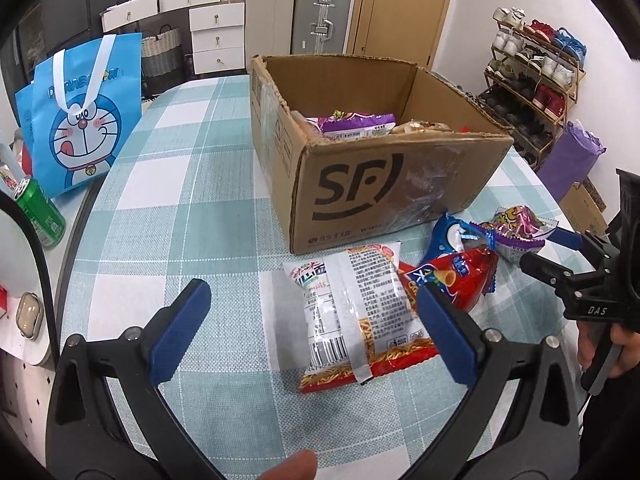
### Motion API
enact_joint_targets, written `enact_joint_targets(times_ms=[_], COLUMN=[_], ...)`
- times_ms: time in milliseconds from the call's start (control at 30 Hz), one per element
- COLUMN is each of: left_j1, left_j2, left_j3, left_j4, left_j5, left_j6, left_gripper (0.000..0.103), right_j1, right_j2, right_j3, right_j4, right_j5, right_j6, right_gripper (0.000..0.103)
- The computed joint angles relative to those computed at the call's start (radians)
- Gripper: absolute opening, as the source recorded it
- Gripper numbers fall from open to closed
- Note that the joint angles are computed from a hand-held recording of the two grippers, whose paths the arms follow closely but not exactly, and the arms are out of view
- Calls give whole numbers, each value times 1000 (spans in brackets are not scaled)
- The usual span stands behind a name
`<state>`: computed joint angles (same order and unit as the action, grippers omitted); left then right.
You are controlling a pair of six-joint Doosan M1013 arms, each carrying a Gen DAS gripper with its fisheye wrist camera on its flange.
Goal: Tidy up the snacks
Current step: 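Move the left tool to the noodle packet while the right tool approaches the pink candy bag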
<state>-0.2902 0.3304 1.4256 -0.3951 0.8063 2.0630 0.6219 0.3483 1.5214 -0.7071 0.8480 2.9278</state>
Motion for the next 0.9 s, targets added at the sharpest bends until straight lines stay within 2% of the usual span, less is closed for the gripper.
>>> enact_joint_targets(times_ms=[233,333,600,833,900], left_j1=[1,-2,-6,-7,-6], left_j2=[11,13,12,8,8], left_j3=[-9,-9,-6,-3,-2], left_j4=[-10,2,6,6,4], left_j5=[34,35,41,41,42], left_j6=[10,4,11,19,21], left_gripper=[102,102,102,102,102], right_j1=[-15,-16,-13,-14,-15], right_j2=[8,8,18,20,19], right_j3=[3,8,0,0,2], right_j4=[27,7,-7,0,3], right_j5=[3,-1,-7,-5,-10], right_j6=[13,52,44,34,33], right_gripper=[102,102,101,87,86])
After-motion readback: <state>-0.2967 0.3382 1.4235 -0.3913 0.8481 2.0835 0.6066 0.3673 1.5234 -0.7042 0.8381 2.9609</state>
